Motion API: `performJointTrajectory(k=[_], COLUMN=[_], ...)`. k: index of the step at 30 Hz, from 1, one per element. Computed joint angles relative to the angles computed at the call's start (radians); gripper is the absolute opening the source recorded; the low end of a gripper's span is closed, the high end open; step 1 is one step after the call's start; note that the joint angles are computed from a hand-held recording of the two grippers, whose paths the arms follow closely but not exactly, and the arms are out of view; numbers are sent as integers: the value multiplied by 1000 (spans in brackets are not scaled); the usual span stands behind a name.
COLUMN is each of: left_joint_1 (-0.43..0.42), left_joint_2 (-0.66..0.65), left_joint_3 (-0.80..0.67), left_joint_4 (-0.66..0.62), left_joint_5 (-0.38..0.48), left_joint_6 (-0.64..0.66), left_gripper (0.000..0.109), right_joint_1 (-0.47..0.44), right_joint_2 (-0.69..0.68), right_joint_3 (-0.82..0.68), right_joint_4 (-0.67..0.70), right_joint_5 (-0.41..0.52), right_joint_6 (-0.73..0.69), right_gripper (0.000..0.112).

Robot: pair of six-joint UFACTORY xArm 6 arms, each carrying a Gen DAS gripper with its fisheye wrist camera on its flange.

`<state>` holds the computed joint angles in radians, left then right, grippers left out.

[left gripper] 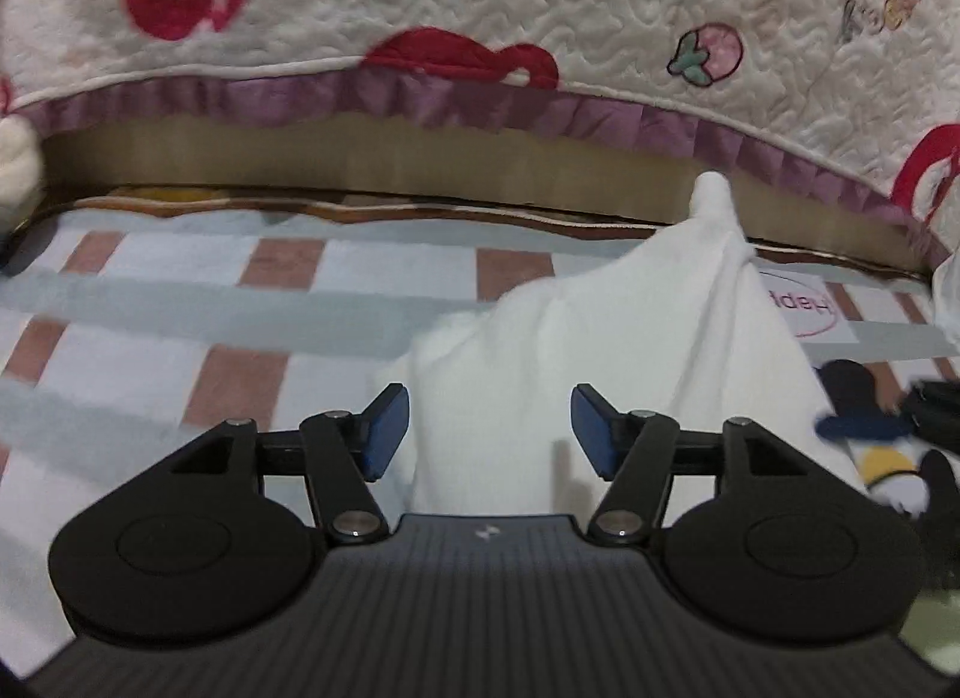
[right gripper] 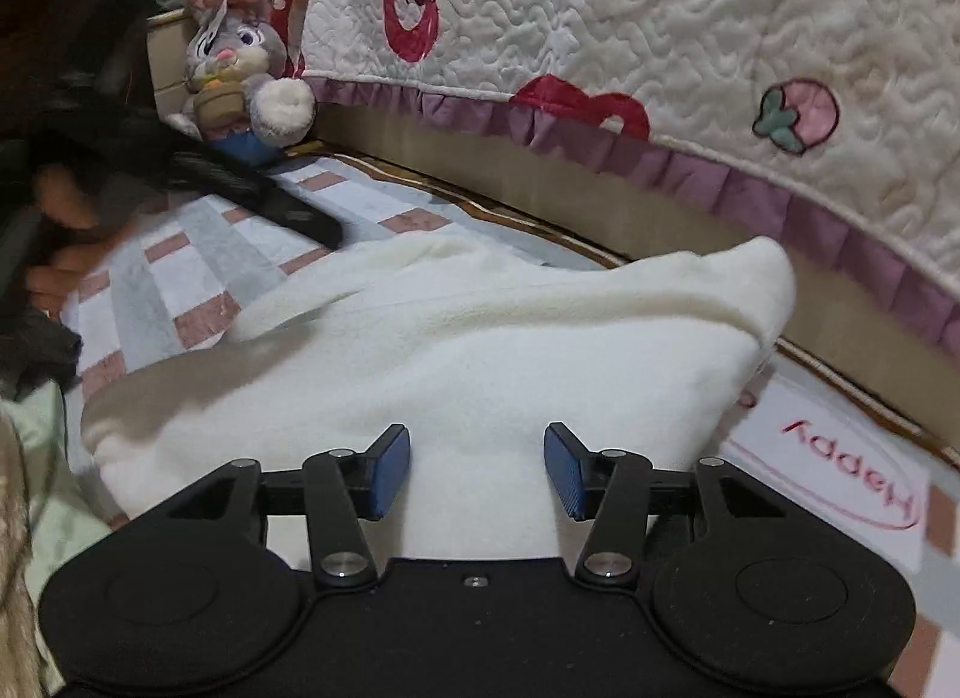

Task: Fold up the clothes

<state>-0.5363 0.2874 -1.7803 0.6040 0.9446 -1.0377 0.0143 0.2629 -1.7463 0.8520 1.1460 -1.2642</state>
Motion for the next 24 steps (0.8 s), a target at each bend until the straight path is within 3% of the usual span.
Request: performJointTrajectory(k=[3, 5, 6, 7, 8, 12, 14, 16, 19, 24], left_joint_1=[35, 59, 74, 79, 76, 42, 63, 108, 138, 154], left_joint_2=[152, 248, 278, 300, 317, 316, 246, 163, 123, 112], left_joint_3=[-172, -292, -327, -351, -370, -382, -278, -129, -21, 10], left_joint_4=[-72, -185, -268, -309, -307, -66, -19, -77, -101, -111], left_joint_5=[15, 24, 16, 9, 4, 98, 63, -70, -197, -251], left_joint_6=[122, 225, 291, 320, 334, 272, 175, 86, 18, -16], left_gripper=[65, 63, 53, 22, 9, 7, 7, 7, 8, 10], right_joint_1=[-12, -20, -21, -20, -20, -24, -28, -28, -20, -7], right_joint_2=[9, 19, 23, 23, 21, 19, 25, 24, 19, -17], right_joint_3=[-4, -15, -20, -19, -16, -12, -21, -20, -11, 22], right_joint_4=[24, 33, 33, 33, 32, 39, 40, 40, 36, 5], right_joint_5=[17, 34, 38, 37, 33, 40, 52, 54, 39, 18], right_joint_6=[14, 34, 36, 33, 26, -4, -2, 1, 3, 41], right_gripper=[56, 57, 57, 57, 57, 57, 57, 57, 58, 58])
